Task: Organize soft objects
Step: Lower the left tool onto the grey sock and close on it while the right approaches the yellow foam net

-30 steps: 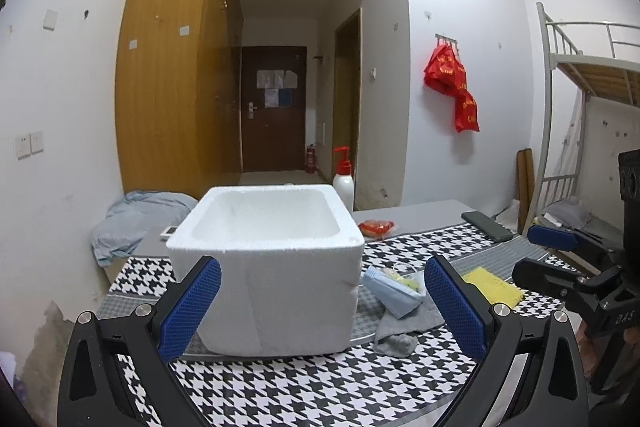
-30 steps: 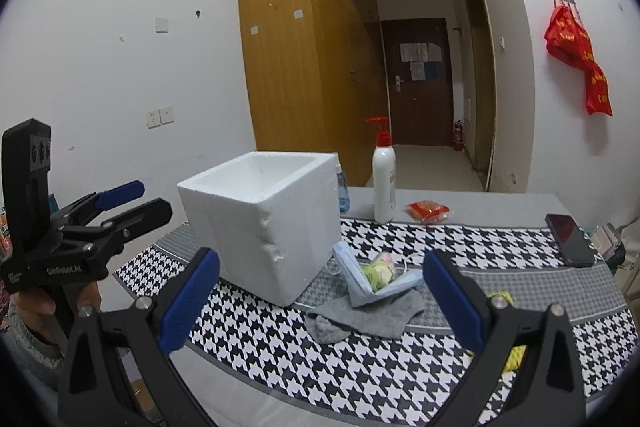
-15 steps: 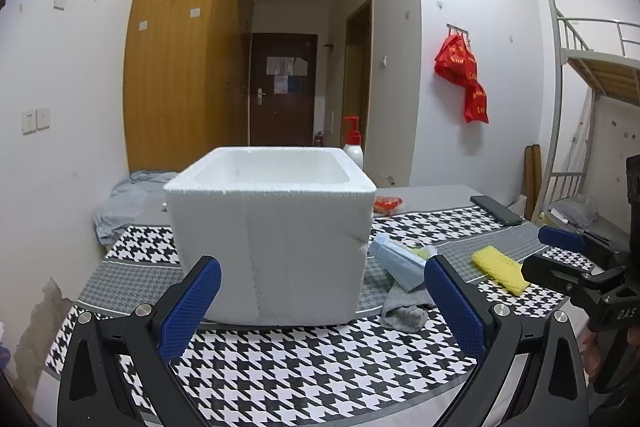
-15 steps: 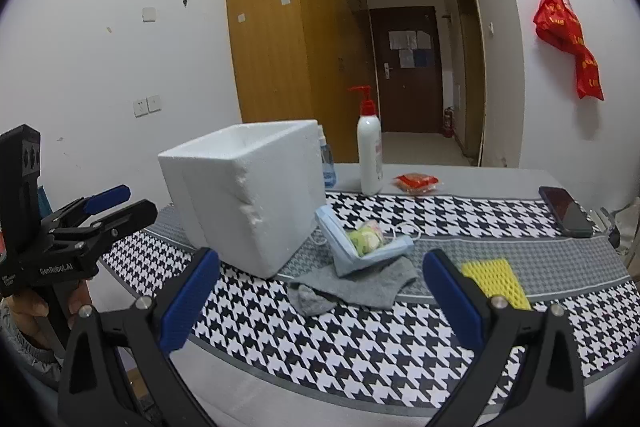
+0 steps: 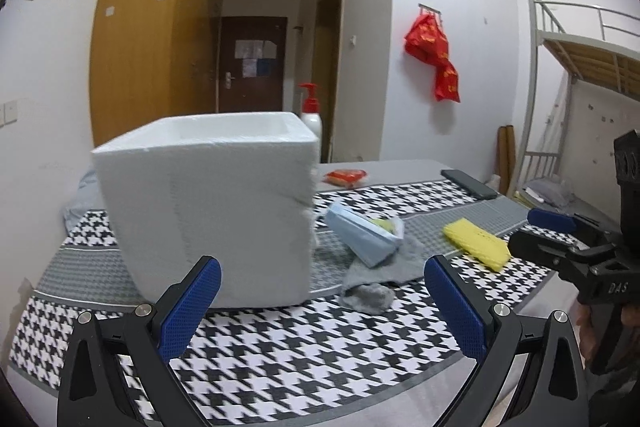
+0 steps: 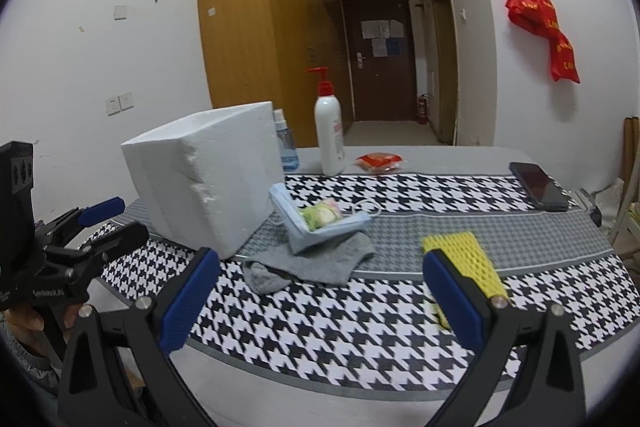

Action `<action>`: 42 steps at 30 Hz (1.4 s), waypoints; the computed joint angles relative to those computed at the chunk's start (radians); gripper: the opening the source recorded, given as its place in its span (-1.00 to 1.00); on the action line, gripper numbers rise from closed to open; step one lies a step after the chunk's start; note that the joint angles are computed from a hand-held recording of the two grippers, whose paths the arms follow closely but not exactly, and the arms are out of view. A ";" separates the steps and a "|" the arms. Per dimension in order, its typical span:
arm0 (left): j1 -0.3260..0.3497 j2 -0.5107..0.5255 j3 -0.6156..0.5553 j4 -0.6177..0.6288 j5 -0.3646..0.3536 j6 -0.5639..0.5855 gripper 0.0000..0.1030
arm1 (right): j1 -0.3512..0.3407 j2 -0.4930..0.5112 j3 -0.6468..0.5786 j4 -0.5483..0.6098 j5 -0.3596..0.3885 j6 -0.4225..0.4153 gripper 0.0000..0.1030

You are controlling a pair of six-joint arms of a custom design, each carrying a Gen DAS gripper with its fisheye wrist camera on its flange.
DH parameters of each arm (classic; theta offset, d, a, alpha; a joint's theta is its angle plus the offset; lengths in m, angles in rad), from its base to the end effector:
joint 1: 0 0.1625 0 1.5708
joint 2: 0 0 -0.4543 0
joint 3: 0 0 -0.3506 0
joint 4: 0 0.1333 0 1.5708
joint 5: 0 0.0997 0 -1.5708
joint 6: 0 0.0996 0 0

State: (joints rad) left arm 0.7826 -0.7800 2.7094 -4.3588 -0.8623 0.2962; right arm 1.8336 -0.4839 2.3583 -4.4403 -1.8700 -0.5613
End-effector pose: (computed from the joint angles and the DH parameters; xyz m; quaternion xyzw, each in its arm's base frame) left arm -0.0889 -0.3678 0.1797 0.3164 0.8050 -0.4554 0.2108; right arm 0.2125 -0.3896 0.0711 0.2828 -0.8247 0.4472 0.1997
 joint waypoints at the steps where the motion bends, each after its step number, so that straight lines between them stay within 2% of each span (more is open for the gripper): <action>1: 0.001 0.007 -0.002 0.004 -0.007 -0.002 0.98 | -0.003 -0.002 0.002 -0.001 -0.001 0.000 0.99; 12: -0.004 0.060 -0.045 0.080 -0.032 -0.029 0.98 | -0.068 -0.023 0.039 -0.043 0.006 0.001 0.99; 19: -0.003 0.060 -0.091 0.178 -0.027 -0.046 0.98 | -0.103 -0.038 0.044 -0.032 -0.005 0.002 0.99; 26: -0.003 0.082 -0.144 0.249 -0.005 -0.056 0.98 | -0.139 -0.063 0.031 0.025 -0.025 0.013 0.99; 33: 0.026 0.068 -0.203 0.399 -0.007 -0.105 0.98 | -0.170 -0.076 0.025 0.065 -0.019 -0.001 0.99; 40: 0.040 0.071 -0.254 0.494 0.001 -0.085 0.98 | -0.197 -0.087 0.026 0.085 0.004 0.016 0.99; 42: 0.052 0.057 -0.273 0.559 -0.011 -0.106 0.97 | -0.199 -0.092 0.027 0.088 0.007 0.016 0.99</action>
